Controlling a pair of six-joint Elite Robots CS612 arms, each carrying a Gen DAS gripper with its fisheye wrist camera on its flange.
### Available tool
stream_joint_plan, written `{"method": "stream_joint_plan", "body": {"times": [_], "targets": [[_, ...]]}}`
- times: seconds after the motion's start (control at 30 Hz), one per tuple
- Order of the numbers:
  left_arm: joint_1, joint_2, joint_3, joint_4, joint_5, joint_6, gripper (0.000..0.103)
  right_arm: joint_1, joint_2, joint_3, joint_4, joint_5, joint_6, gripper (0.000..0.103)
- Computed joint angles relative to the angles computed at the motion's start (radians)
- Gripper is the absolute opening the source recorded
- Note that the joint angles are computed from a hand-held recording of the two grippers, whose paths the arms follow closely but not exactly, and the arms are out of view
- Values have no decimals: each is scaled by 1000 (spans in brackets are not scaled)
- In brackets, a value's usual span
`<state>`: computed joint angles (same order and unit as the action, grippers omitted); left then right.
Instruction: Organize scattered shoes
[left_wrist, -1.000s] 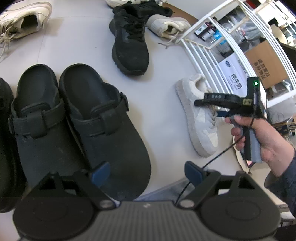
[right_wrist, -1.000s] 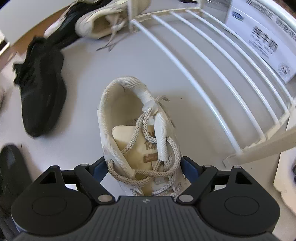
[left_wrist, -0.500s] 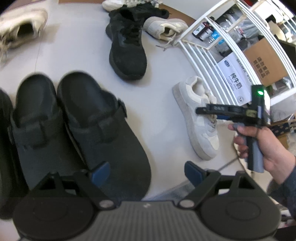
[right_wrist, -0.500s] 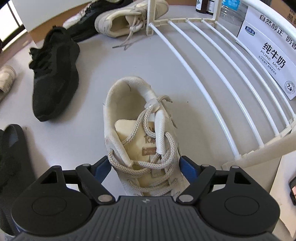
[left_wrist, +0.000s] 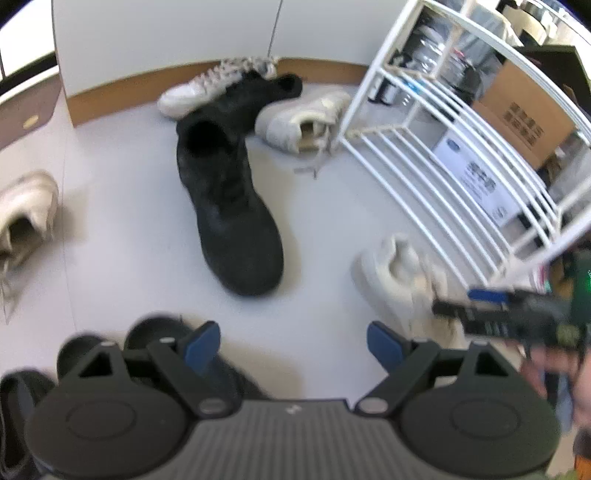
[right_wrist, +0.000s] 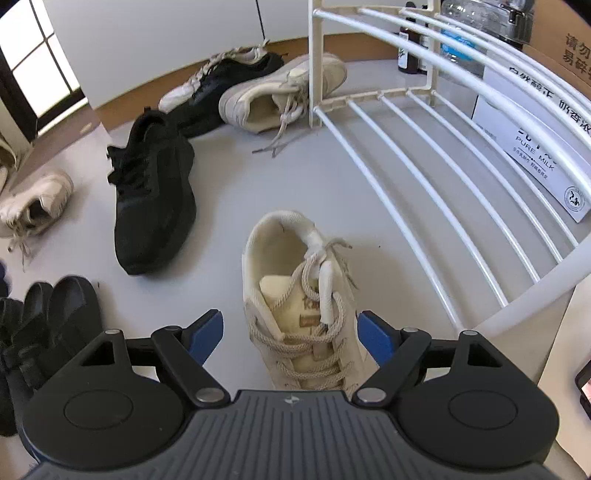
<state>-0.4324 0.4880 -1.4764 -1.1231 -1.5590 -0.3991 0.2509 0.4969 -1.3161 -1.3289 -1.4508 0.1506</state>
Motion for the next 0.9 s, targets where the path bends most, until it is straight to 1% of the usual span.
{"method": "stream_joint_plan", "body": {"times": [0.1, 0.17, 0.2, 0.27, 0.33, 0.37, 0.47, 0.5, 0.57, 0.63, 0.67, 0.7, 0.73, 0.8, 0.9], "targets": [[1, -35, 89, -74, 32, -4, 88, -3, 0, -4, -7, 16, -3, 85], [2, -48, 128, -109, 46, -5, 88, -6, 2, -11, -9, 28, -4, 85], [2, -52, 143, -122, 50, -7, 88, -8, 3, -14, -9, 34, -8, 85], [4, -70, 198, -181, 56, -9, 88, -9, 3, -14, -3, 43, -19, 86], [4, -94, 252, -208, 61, -8, 89, -12, 3, -15, 4, 59, -22, 86], [6, -111, 293, -234, 53, 7, 89, -13, 3, -16, 4, 61, -22, 87], [2, -147, 383, -284, 80, 77, 90, -14, 4, -9, 0, 79, -30, 87], [4, -158, 411, -293, 74, 88, 93, -15, 3, -7, 0, 83, -33, 87], [12, -187, 487, -317, 56, 114, 94, -14, 1, -1, -3, 89, -37, 87], [15, -209, 546, -327, 81, 116, 94, -14, -5, 14, -13, 101, -53, 87], [19, -223, 580, -327, 84, 104, 94, -14, -7, 18, -16, 103, -57, 87], [24, -238, 616, -330, 86, 90, 94, -15, -10, 25, -26, 106, -63, 87], [30, -250, 650, -345, 72, 71, 94, -16, -13, 33, -37, 106, -66, 87], [36, -263, 690, -379, 79, 57, 94, -16, -19, 45, -45, 106, -72, 87], [42, -288, 765, -438, 109, 77, 94, -17, -27, 66, -46, 105, -73, 88]]}}
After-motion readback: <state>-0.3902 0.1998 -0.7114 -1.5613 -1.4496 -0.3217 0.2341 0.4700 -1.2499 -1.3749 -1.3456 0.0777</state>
